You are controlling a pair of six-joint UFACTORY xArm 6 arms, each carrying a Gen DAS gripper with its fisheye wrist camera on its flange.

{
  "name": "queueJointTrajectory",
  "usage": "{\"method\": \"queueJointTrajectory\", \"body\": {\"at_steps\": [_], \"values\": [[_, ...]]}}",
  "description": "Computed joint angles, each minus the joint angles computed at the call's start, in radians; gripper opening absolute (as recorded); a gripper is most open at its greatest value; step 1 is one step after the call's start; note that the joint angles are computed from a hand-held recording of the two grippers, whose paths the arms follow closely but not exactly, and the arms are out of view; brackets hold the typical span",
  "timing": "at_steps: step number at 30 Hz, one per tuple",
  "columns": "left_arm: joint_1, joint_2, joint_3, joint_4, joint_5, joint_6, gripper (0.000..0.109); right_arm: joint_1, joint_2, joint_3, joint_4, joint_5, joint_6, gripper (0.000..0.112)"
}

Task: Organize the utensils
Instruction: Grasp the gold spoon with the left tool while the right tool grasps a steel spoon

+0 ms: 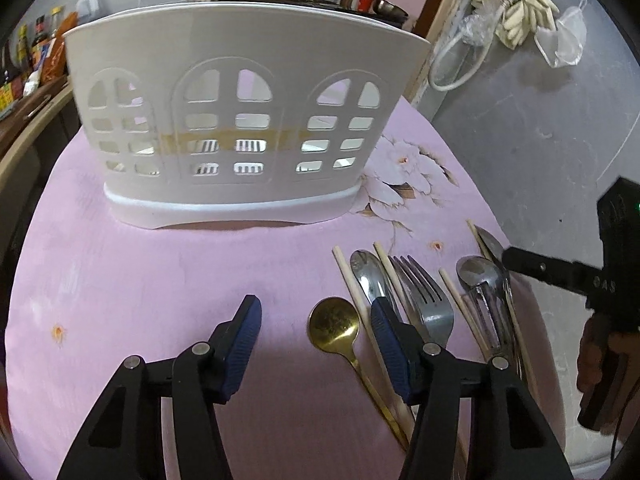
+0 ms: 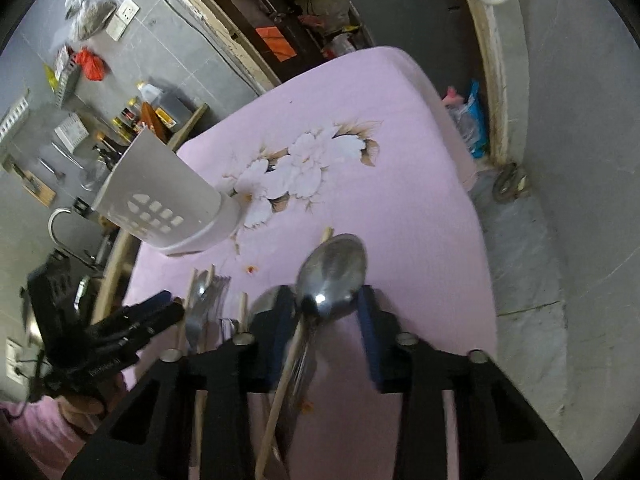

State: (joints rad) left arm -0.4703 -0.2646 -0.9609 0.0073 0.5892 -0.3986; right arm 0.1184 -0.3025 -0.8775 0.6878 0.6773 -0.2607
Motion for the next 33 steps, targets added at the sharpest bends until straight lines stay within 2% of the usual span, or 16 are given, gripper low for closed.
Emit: {"method": "queueJointTrajectory", "body": {"at_steps": [2,4,6,10,16,26,30,33], "values": [[0.002,0.013,-0.02,-0.03,0.013,0.042,0.045,-0.007,0.01,-0.007,0.034,0.014,-0.02,0.022],[0.01,0.021,-0.036,-0.116,0.032,0.111,0.031,0.0,0.03,-0.025,0.051,0.019,-0.021,0.019],[0.013,0.028,-0.052,-0.168,0.061,0.149,0.027,0.004,0.04,-0.038,0.054,0.026,-0.011,0.016],[0.005,0.032,-0.077,-0.128,0.12,0.111,0.012,0.002,0.038,-0.053,0.049,0.054,-0.01,0.012],[0.008,0.033,-0.08,-0.168,0.121,0.099,0.008,-0.012,0.069,-0.099,0.088,0.13,-0.045,0.012],[0.015,0.047,-0.103,-0.204,0.168,0.121,0.009,-0.034,0.184,-0.214,0.088,0.276,-0.072,0.016],[0.014,0.05,-0.105,-0.206,0.169,0.113,0.009,-0.021,0.202,-0.249,0.044,0.3,-0.071,0.016],[0.006,0.043,-0.102,-0.179,0.17,0.101,0.008,-0.013,0.194,-0.253,0.041,0.301,-0.078,0.011]]}}
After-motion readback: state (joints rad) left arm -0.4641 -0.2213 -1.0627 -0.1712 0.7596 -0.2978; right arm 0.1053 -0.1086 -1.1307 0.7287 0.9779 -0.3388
